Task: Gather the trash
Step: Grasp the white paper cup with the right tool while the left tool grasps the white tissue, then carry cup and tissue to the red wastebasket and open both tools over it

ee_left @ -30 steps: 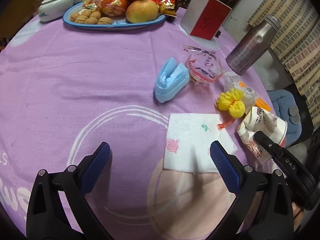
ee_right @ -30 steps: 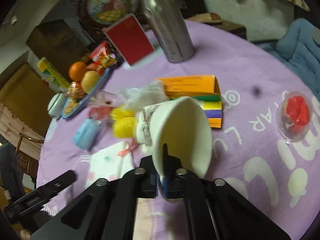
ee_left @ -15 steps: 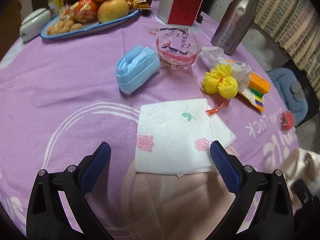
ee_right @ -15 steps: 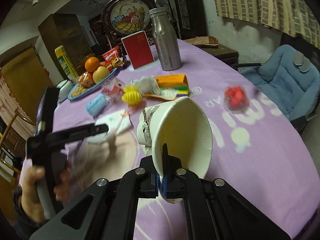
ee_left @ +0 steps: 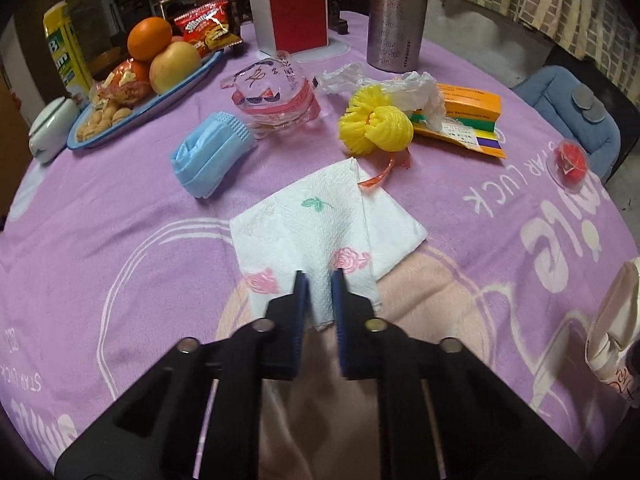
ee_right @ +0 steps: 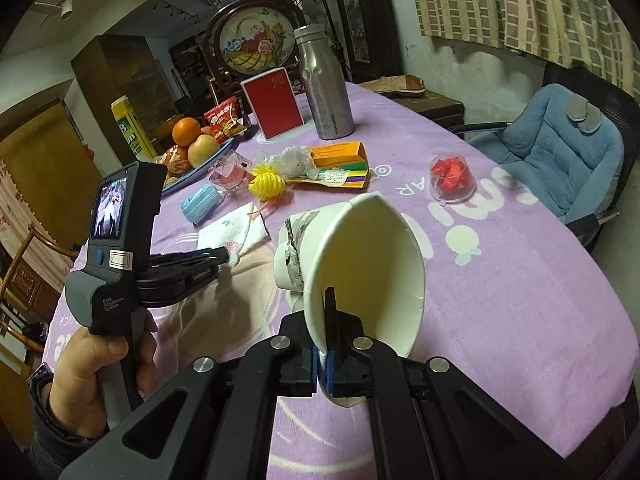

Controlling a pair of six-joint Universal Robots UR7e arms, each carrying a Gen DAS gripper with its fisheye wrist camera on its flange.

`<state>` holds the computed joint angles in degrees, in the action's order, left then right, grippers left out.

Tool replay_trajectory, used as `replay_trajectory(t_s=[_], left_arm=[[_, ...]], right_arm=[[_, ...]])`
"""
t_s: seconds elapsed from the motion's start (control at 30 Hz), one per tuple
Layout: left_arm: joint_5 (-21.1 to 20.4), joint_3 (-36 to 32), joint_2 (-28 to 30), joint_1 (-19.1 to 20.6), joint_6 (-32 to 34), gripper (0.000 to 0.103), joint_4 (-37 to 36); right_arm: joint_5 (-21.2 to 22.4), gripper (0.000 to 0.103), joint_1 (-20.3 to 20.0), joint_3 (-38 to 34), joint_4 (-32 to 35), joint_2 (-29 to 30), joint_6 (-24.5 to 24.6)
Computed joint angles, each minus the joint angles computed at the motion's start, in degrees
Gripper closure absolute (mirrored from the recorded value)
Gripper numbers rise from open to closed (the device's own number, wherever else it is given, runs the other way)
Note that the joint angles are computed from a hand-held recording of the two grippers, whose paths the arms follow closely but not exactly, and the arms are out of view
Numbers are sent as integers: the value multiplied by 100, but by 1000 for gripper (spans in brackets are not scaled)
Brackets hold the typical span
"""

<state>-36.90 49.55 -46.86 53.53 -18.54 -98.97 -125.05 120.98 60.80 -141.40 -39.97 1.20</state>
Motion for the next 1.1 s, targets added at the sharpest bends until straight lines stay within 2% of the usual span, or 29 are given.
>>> replay_trajectory(t_s=[0.1, 0.17, 0.27, 0.33, 0.43, 0.47, 0.6, 0.67, 0.8, 0.93, 1.1], left_arm=[[-618, -155, -111, 106, -282, 99, 55], [-879, -175, -224, 138, -349, 99, -96], [-860, 55, -466, 32, -37, 99, -611], [-993, 256, -599, -59, 314, 99, -1003], [-1538, 407, -712, -126, 676, 99, -1251], [-1846, 431, -727, -128, 791, 99, -1260], [-2869, 372, -661, -79, 960, 99, -1061], [-3164, 376, -630, -78, 1041, 99, -967], [-3404, 538, -626, -138, 1132, 99, -851], [-3250, 820, -652, -332, 1413, 99, -771], [-3281, 971, -625, -635, 1636, 99, -704]], right_arm=[[-70, 99, 46, 166, -171, -114, 4], [-105, 100, 73, 261, -259, -187, 15], [-168, 100, 108, 420, -387, -300, 26], [-200, 100, 127, 508, -448, -361, 27], [-319, 100, 163, 683, -544, -474, 23], [-334, 100, 169, 739, -575, -512, 23], [-395, 100, 181, 1206, -820, -813, 69], [-438, 100, 177, 1429, -913, -961, 92], [-505, 100, 137, 2023, -1168, -1369, 215], [-576, 100, 93, 2581, -1390, -1789, 324], [-783, 100, 67, 3233, -1633, -2359, 403]])
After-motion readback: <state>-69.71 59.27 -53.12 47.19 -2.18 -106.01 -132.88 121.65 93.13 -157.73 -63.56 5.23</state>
